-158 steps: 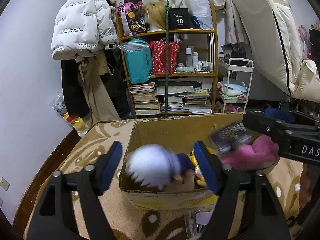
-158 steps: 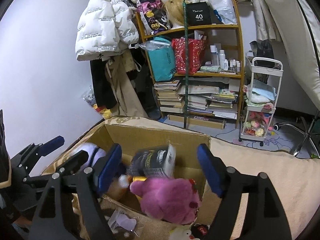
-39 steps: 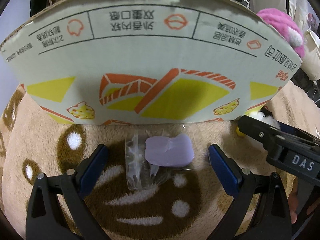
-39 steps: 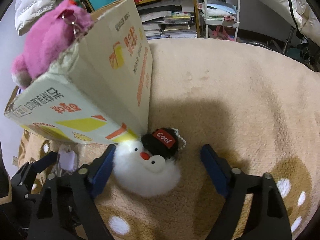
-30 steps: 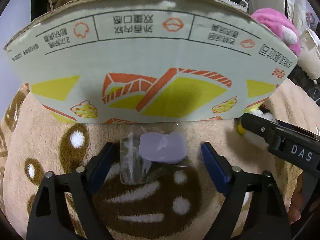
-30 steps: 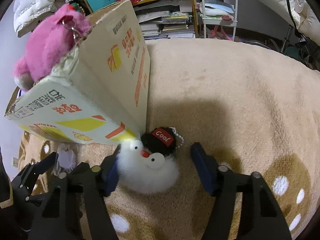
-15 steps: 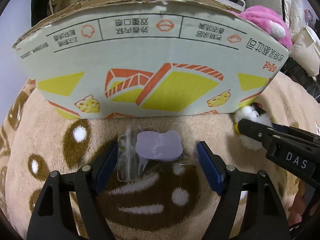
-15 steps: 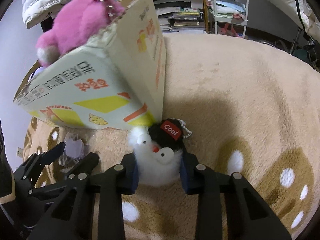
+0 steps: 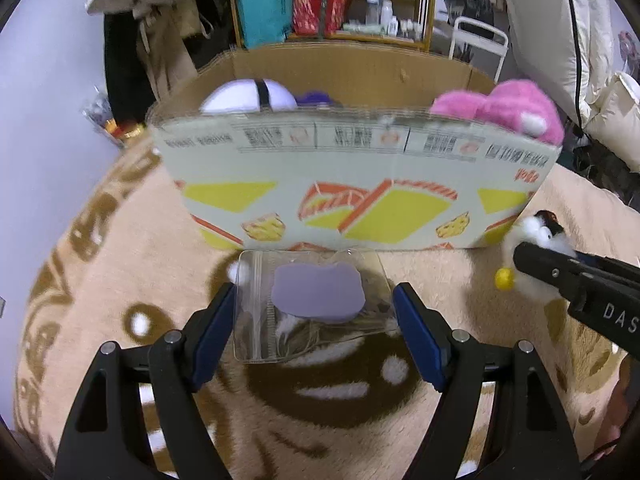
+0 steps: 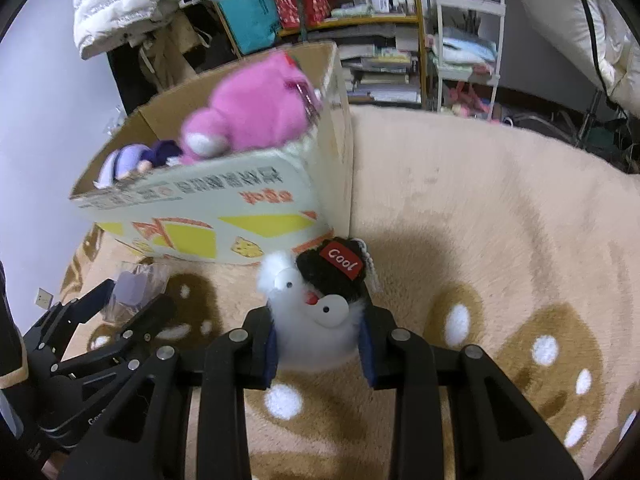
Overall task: Organize soft objects
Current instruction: 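Close the left tool on the clear bag while the right tool grasps the white penguin plush, then carry the bag and penguin over the box and release them inside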
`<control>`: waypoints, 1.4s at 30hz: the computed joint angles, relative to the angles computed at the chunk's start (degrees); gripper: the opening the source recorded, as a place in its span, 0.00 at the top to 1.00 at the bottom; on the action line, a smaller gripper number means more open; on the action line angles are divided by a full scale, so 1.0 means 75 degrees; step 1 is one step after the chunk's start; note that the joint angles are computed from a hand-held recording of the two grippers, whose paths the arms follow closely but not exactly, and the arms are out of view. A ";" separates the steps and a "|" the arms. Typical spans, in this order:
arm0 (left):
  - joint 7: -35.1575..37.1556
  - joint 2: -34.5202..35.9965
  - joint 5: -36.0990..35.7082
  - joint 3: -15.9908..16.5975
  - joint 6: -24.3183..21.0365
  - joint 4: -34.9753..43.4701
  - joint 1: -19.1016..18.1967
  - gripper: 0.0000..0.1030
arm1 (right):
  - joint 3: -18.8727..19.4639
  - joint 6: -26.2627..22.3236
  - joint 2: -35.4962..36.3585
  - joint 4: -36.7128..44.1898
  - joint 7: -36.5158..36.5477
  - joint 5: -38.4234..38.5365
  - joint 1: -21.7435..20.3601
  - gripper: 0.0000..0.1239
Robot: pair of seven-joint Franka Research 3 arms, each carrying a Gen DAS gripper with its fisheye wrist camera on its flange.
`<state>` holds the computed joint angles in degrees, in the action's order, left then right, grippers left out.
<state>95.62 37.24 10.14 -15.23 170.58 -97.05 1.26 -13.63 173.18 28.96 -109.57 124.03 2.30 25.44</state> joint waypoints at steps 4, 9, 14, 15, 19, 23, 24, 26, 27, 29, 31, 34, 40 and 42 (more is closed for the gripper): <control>-0.0221 -0.0515 0.0167 0.0172 0.0716 -0.0600 -0.0078 0.25 | -0.0422 0.0407 -0.0262 -0.0301 0.0145 -0.0178 0.0394 0.73; -0.0381 -0.0626 0.0360 0.0058 0.1288 -0.0564 0.0224 0.25 | -0.1288 0.0905 -0.0521 -0.0638 0.0362 -0.0318 0.1233 0.73; -0.0853 -0.0854 0.0804 0.0708 0.2315 -0.0748 -0.0118 0.25 | -0.2407 0.1405 -0.0620 -0.0874 0.0365 -0.0137 0.2339 0.73; -0.0935 -0.0924 0.0887 0.0665 0.2450 -0.0800 -0.0048 0.25 | -0.2527 0.1484 -0.0620 -0.0867 0.0300 -0.0061 0.2452 0.73; -0.1203 -0.1039 0.1296 0.0288 0.2778 -0.0826 0.0418 0.25 | -0.3167 0.1856 -0.0600 -0.0859 0.0003 0.0247 0.3073 0.73; -0.1440 -0.1076 0.1812 -0.0138 0.2990 -0.0729 0.0881 0.25 | -0.3441 0.2053 -0.0520 -0.0686 -0.0389 0.0571 0.3309 0.73; -0.1498 -0.1064 0.1925 -0.0196 0.3027 -0.0682 0.0937 0.25 | -0.3491 0.2112 -0.0494 -0.0658 -0.0480 0.0663 0.3360 0.73; -0.1611 -0.1033 0.2154 -0.0312 0.3132 -0.0557 0.1053 0.25 | -0.3531 0.2202 -0.0443 -0.0550 -0.0677 0.0828 0.3388 0.73; -0.1676 -0.1012 0.2267 -0.0366 0.3154 -0.0505 0.1107 0.25 | -0.3582 0.2230 -0.0393 -0.0481 -0.0770 0.0922 0.3429 0.73; -0.1793 -0.0942 0.2444 -0.0415 0.3201 -0.0320 0.1149 0.25 | -0.3564 0.2264 -0.0311 -0.0340 -0.0963 0.1082 0.3386 0.73; -0.1876 -0.0865 0.2599 -0.0429 0.3185 -0.0114 0.1147 0.25 | -0.3499 0.2311 -0.0222 -0.0204 -0.1142 0.1247 0.3301 0.73; -0.1929 -0.0752 0.2696 -0.0238 0.3239 0.0154 0.0961 0.25 | -0.3348 0.2427 -0.0066 0.0022 -0.1378 0.1510 0.3109 0.73; -0.1947 -0.0363 0.2807 -0.0267 0.3048 0.0837 0.0863 0.24 | -0.3026 0.2565 0.0164 0.0412 -0.1921 0.1969 0.2723 0.73; -0.1887 -0.0179 0.2821 -0.0387 0.2940 0.1096 0.0895 0.25 | -0.3068 0.2555 0.0282 0.0573 -0.2130 0.2141 0.2729 0.73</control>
